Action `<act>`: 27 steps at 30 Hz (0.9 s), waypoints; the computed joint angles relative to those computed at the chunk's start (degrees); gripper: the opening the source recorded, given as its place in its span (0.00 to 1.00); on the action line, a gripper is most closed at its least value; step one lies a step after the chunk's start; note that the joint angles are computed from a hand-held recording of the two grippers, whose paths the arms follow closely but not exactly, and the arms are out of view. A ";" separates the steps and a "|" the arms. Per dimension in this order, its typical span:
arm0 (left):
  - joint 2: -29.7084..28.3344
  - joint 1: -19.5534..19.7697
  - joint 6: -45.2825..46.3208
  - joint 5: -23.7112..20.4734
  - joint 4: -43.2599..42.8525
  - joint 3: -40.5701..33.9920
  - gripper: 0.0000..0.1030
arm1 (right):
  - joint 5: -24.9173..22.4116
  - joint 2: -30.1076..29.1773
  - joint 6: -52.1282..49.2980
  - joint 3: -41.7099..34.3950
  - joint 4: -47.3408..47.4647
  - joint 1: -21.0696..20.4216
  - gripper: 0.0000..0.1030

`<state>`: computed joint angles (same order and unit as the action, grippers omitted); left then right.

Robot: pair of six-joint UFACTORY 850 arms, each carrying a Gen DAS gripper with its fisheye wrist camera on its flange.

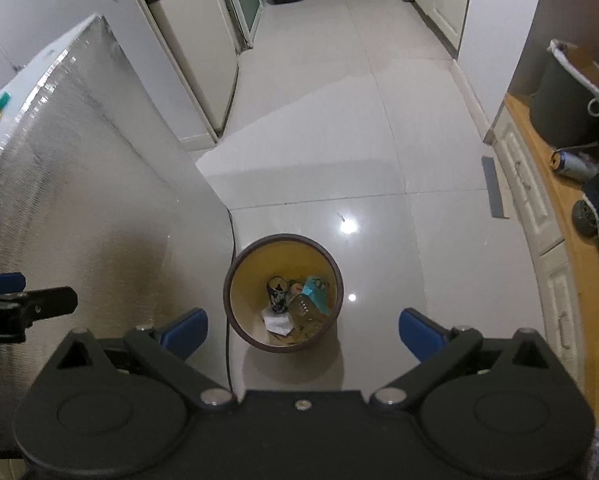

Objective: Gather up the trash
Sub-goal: 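Hold both open tools above the yellow bin, then lift them away, then move both open tools back over the table toward the remaining trash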

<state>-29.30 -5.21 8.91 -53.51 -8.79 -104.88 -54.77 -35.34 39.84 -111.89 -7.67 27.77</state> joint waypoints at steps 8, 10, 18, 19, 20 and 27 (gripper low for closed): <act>3.27 0.34 2.29 -2.61 -1.61 -0.23 1.00 | -6.32 0.67 0.59 -5.56 -4.37 2.14 1.00; 4.19 0.39 2.86 -2.86 -2.01 -0.22 1.00 | -7.63 0.93 0.18 -6.69 -5.02 2.60 1.00; 6.72 1.01 3.51 -2.89 -4.19 -1.73 1.00 | -11.47 1.61 1.60 -10.50 -6.87 4.06 1.00; 6.85 1.10 3.45 -2.89 -4.35 -2.11 1.00 | -12.19 1.58 1.72 -11.25 -7.19 4.30 1.00; 6.93 1.19 3.41 -2.92 -4.52 -2.56 1.00 | -12.60 1.67 1.79 -11.86 -7.62 4.55 1.00; 9.29 2.64 3.74 -1.74 -6.35 -3.35 1.00 | -13.92 1.67 4.06 -16.08 -11.60 5.97 1.00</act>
<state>-20.01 -2.57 12.65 -55.25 -15.14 -108.23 -68.69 -33.67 43.89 -127.97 -19.27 33.74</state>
